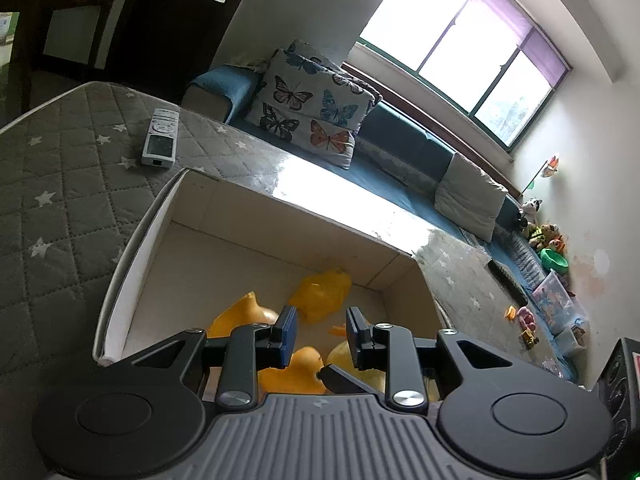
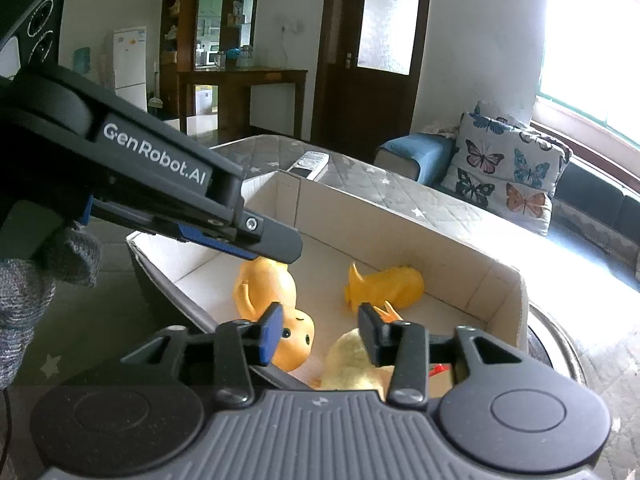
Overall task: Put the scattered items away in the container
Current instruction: 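Open the right gripper to drop the yellow duck into the box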
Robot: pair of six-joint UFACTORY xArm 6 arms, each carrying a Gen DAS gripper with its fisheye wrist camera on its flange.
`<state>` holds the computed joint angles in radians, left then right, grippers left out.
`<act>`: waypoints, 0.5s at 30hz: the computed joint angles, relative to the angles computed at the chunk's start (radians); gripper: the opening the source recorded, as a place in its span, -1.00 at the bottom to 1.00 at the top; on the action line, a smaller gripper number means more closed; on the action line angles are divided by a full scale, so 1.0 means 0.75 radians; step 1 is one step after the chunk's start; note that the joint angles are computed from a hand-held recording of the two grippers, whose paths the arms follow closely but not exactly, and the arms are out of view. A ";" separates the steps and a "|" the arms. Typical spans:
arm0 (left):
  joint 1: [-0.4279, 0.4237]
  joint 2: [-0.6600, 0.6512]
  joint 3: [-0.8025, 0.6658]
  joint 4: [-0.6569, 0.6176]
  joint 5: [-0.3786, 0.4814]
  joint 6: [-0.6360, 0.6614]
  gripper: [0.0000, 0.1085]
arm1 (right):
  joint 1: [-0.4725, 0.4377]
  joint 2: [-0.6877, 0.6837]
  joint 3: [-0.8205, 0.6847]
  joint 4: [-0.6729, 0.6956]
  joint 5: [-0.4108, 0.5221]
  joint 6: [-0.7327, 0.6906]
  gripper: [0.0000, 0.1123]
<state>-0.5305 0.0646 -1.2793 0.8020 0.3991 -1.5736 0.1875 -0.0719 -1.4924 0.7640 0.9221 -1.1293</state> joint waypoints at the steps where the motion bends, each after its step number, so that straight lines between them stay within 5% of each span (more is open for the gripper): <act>1: -0.007 -0.008 0.006 0.006 0.010 -0.008 -0.47 | -0.004 -0.008 0.005 0.004 0.004 -0.006 -0.15; 15: -0.108 -0.108 0.072 0.092 0.154 -0.109 -0.47 | -0.070 -0.130 0.114 0.079 0.030 -0.076 0.15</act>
